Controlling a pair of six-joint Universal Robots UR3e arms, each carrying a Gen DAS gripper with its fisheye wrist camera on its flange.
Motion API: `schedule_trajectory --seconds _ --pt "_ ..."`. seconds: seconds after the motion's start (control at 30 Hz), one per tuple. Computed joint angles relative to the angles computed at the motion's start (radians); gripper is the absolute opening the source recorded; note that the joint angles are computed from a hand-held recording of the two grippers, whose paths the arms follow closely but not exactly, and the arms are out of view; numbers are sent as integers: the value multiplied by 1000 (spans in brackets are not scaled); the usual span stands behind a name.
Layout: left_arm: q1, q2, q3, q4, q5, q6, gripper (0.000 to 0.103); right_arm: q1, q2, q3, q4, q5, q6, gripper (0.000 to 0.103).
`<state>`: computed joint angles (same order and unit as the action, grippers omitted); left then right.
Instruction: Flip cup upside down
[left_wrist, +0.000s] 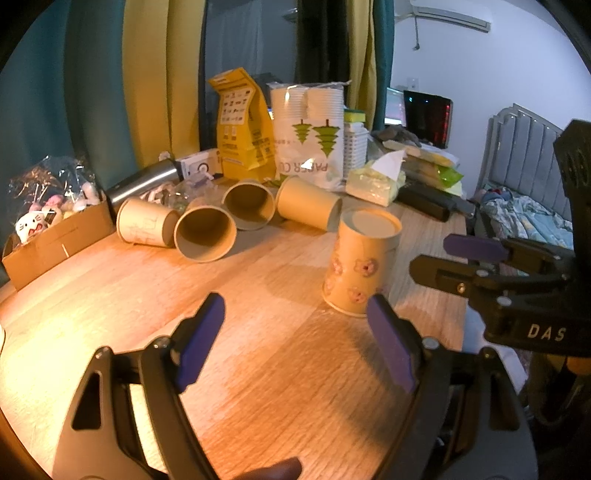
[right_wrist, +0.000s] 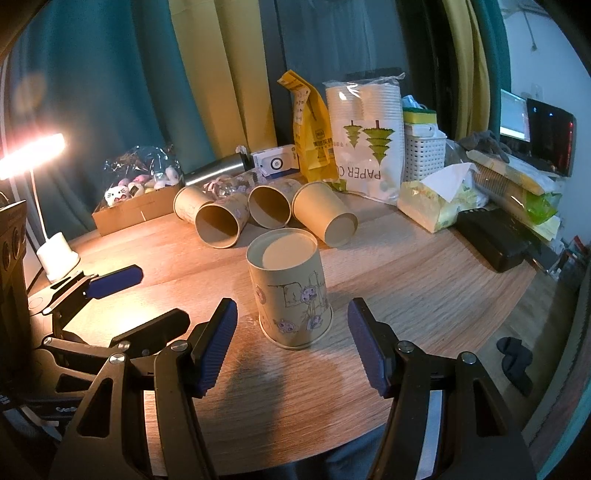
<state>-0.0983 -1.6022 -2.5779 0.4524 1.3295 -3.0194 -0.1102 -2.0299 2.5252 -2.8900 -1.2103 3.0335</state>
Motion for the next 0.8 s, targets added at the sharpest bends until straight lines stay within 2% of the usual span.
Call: schedule_trajectory --seconds 0.07,0.8 --pt "2 -5 -2 9 0 -2 92 -6 -2 0 4 5 -5 65" --pt "-3 -5 -1 3 11 -12 94 -11 0 4 -3 14 -10 65"
